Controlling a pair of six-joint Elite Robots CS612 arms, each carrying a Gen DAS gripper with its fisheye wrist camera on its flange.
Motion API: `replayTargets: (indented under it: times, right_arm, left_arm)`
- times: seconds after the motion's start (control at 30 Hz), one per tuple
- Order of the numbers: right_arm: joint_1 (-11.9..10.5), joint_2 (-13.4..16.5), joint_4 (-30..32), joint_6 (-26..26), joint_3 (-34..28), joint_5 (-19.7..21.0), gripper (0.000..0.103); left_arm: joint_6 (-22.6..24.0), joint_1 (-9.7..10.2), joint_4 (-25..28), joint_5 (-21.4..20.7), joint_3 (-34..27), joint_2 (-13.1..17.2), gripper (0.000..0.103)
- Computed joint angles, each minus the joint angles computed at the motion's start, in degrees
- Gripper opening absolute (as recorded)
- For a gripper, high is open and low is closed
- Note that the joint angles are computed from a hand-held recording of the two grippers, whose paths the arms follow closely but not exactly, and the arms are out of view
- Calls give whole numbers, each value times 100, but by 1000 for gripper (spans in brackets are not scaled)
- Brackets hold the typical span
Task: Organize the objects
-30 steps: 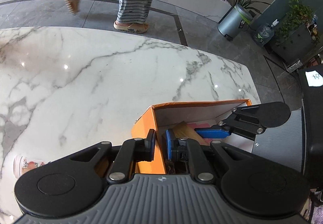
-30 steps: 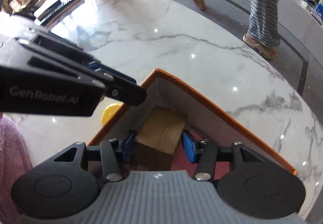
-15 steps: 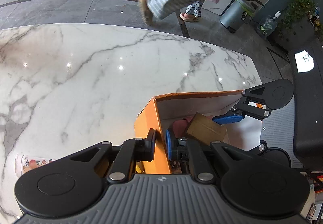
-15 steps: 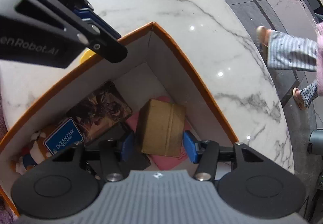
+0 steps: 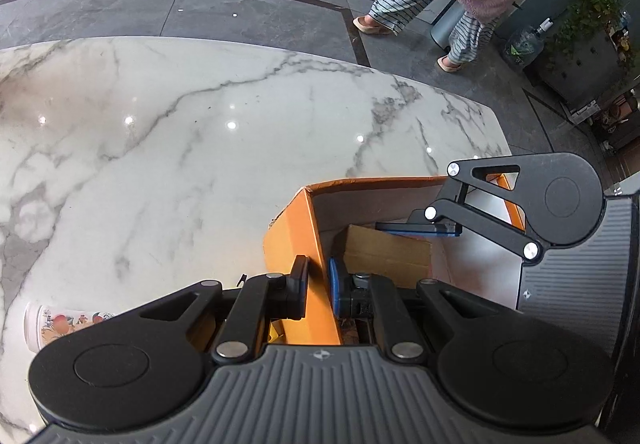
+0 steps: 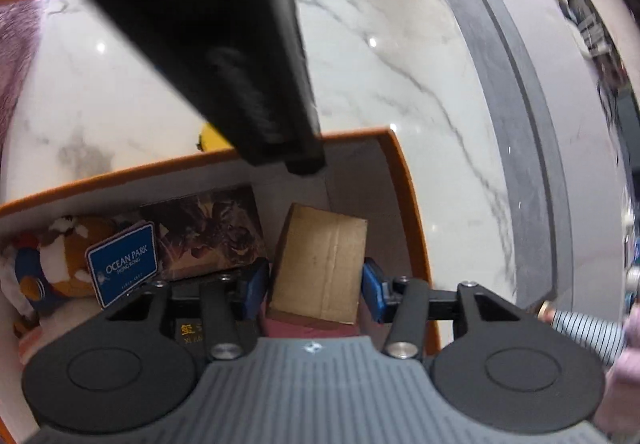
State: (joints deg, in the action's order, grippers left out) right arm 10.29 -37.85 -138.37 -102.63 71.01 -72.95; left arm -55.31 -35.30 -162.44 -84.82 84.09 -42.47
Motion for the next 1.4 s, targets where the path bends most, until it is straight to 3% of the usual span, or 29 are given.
replayTargets:
  times: [0.33, 0.5, 0.73, 0.93, 0.97, 1.07, 1.2, 1.23, 1.3, 1.4]
  right_arm:
    - [-446, 343, 719, -1107, -262, 2038, 51]
    - [-523, 533, 1113, -1104, -512, 2390, 51]
    - [-399, 642, 1308, -1086, -771, 2153, 51]
    - [-306, 562, 805, -2621, -523, 1655, 50]
    - [-296, 565, 864, -2669, -543, 1617, 50]
    - [-295, 610, 1283, -2509, -719, 1690, 50]
    - [-260, 643, 1141, -2001, -781, 1547, 50]
    - [-255, 606, 1086, -2009, -711, 1468, 52]
    - [-243, 544, 898, -2032, -586, 1335, 65]
    - [-235, 459, 613, -1686, -470, 1093, 70]
  left_arm:
    - [-225, 92, -306, -367, 132, -24, 13]
    - [-231, 94, -171, -371, 74, -22, 13]
    - [-221, 80, -24, -322, 13, -14, 12]
    - [-206, 65, 14, -258, -48, 15, 12]
    - [-210, 63, 13, -252, -47, 15, 12]
    - [-244, 73, -34, -285, -28, 14, 12]
    - [-287, 79, -62, -297, -28, 20, 12]
    - [-298, 76, -61, -289, -29, 20, 12]
    - [-336, 70, -81, -266, -25, 23, 12]
    - [-419, 66, -190, -256, 17, 22, 12]
